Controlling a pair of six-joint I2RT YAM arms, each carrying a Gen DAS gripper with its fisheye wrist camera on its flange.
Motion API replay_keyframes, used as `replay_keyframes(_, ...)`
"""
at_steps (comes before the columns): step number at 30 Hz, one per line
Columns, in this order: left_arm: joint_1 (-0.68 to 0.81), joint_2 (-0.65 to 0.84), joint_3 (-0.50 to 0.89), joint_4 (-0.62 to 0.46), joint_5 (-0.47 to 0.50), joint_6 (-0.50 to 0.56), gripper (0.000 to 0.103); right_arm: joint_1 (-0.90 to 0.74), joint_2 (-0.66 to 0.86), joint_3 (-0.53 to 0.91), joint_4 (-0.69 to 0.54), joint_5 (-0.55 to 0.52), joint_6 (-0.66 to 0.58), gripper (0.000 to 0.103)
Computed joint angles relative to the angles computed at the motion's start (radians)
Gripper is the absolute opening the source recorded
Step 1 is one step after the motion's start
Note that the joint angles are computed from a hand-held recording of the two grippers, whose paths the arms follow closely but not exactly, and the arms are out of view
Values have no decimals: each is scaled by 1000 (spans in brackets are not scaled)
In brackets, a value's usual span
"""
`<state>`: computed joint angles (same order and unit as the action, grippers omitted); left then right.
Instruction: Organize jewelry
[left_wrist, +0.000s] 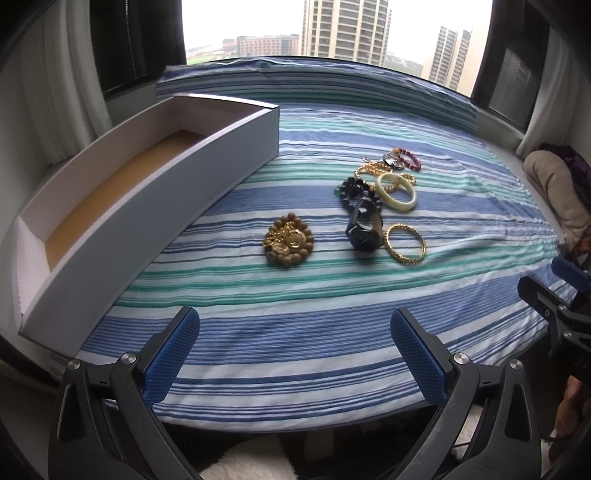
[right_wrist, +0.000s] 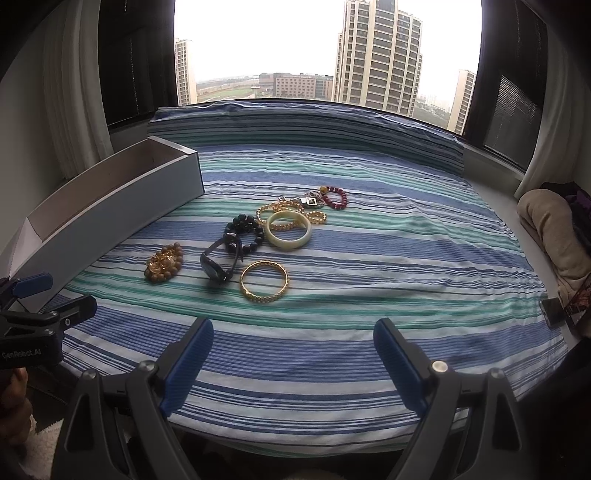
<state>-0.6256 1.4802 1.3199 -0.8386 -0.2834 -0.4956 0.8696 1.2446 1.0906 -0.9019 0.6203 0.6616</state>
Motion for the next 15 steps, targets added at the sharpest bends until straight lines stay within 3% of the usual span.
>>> replay_keyframes(15, 41, -4, -1, 5, 27, 10, 103, -5, 10, 0, 20, -23, -23, 91)
